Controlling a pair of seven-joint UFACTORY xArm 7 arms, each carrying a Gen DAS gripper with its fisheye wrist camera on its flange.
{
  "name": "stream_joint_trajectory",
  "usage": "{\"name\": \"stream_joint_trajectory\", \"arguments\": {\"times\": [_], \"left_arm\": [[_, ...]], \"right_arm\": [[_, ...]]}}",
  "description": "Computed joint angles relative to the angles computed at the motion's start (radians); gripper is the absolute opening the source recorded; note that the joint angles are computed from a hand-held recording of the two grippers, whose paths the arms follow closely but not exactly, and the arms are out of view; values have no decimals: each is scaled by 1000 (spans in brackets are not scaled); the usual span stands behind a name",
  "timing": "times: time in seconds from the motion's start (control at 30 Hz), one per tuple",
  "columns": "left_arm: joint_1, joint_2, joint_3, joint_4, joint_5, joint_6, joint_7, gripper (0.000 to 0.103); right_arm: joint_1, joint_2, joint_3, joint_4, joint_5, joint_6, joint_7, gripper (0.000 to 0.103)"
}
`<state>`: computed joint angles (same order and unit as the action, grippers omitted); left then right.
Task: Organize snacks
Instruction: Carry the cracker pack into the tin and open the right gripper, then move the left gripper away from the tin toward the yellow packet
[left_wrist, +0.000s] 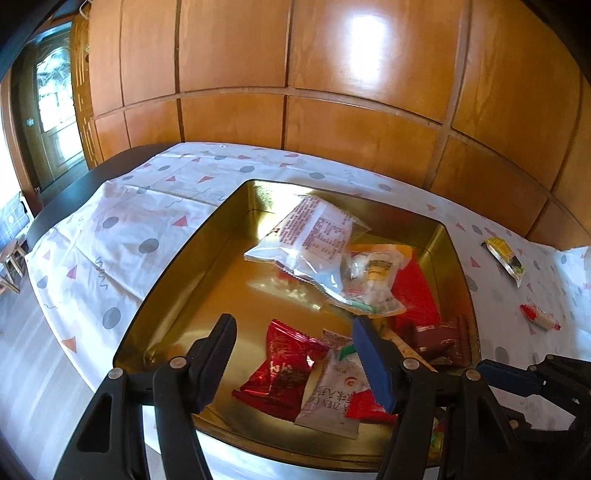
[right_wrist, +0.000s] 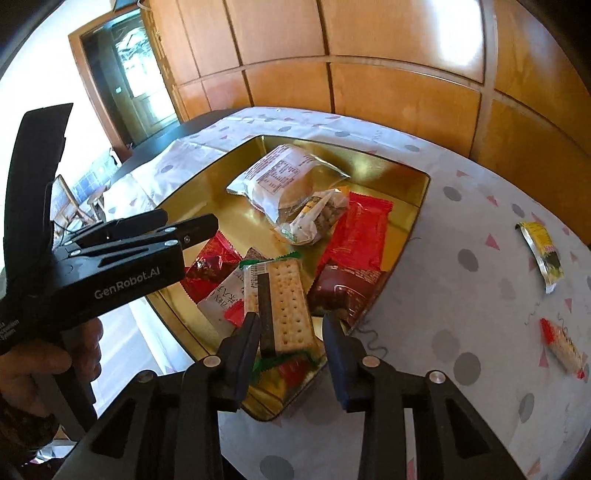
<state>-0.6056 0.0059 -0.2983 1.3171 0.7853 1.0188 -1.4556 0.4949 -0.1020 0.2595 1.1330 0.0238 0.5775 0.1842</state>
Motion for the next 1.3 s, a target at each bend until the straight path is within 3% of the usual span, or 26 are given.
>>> {"name": "stream_joint_trajectory", "arguments": {"times": [0.3, 0.77, 1.3], "left_arm": [[-26, 34, -2, 44, 8, 12, 30, 66], [-81, 92, 18, 122, 21, 24, 82, 66], [-143, 172, 53, 219, 9, 7, 169, 66]], "right_arm": [[-17, -59, -20, -70, 61, -45, 27, 36], [-75, -156, -46, -191, 69, -71, 114, 36], [-207, -303, -74, -364, 0, -38, 268, 36]]}}
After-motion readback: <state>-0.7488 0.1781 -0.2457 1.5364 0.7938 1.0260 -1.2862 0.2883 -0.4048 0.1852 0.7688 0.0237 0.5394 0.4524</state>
